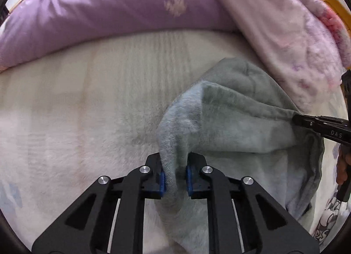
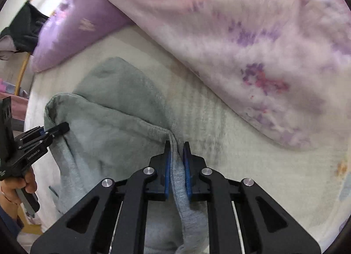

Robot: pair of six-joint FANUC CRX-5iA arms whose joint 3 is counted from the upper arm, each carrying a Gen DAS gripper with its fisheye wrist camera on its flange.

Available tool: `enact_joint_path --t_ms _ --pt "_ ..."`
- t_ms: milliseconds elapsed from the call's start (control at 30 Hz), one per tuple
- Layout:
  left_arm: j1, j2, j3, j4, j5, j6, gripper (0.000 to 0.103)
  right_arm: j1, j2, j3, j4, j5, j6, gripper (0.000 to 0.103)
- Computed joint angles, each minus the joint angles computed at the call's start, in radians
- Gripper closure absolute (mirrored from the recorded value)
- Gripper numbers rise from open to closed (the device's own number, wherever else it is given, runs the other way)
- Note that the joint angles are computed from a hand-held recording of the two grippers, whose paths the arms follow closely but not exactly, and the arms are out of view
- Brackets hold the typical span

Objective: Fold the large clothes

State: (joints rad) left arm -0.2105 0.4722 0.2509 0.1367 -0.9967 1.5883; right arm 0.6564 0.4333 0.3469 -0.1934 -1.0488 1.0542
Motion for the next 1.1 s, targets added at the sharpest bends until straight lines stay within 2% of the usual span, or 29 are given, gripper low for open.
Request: enact_joint_path --t_ms 67,167,267,367,400,500,567,600,667,700,733,800,900,1000,1100 --pt "0.008 -0.087 -0.076 0.007 0.050 -0.019 0.090 0.016 -0.081 -0.083 0.012 0.074 -0.024 0.093" --pt "-0.006 -0.223 -0.185 -0.002 0.111 -0.051 0.090 0.080 -0.223 -0.218 0.097 0.163 -0.090 0.093" --pt "-0.024 -0.375 -0.313 0.006 0.160 -0.070 0.090 0.182 -0.373 -0.362 0.251 0.215 -0.217 0.093" --pt "-0.057 -0.536 -0.439 -0.003 0.173 -0.066 0.090 0.296 -0.481 -0.465 0.379 0.227 -0.356 0.093" --pt "-0.088 -0.566 -0.457 -0.024 0.172 -0.031 0.090 0.341 -0.525 -0.507 0.426 0.210 -0.398 0.093" --pt "-0.102 -0.721 -0.607 0.019 0.128 -0.001 0.087 0.465 -0.599 -0.586 0.484 0.121 -0.487 0.093" --pt "-0.120 -0.773 -0.669 0.023 0.078 0.056 0.079 0.544 -0.659 -0.648 0.439 0.055 -0.566 0.092" --pt "-0.137 -0.786 -0.688 0.011 0.055 0.091 0.079 0.569 -0.667 -0.666 0.409 0.029 -0.597 0.087" --pt "-0.161 -0.805 -0.741 0.023 -0.006 0.135 0.059 0.613 -0.668 -0.687 0.364 -0.024 -0.649 0.085" --pt "-0.180 -0.814 -0.751 0.000 -0.034 0.184 0.054 0.629 -0.676 -0.703 0.335 -0.031 -0.678 0.084" --pt "-0.185 -0.829 -0.769 0.001 -0.044 0.201 0.053 0.633 -0.685 -0.714 0.311 -0.031 -0.693 0.083" --pt "-0.185 -0.851 -0.789 0.013 -0.089 0.237 0.043 0.642 -0.702 -0.728 0.281 -0.024 -0.738 0.079" --pt "-0.167 -0.911 -0.815 0.036 -0.103 0.290 0.034 0.640 -0.757 -0.738 0.266 0.010 -0.833 0.070" --pt "-0.105 -1.000 -0.843 0.099 -0.121 0.363 0.032 0.662 -0.792 -0.732 0.318 0.033 -0.908 0.069" --pt "-0.105 -1.036 -0.850 0.123 -0.087 0.438 0.028 0.640 -0.746 -0.688 0.308 0.076 -0.895 0.069"
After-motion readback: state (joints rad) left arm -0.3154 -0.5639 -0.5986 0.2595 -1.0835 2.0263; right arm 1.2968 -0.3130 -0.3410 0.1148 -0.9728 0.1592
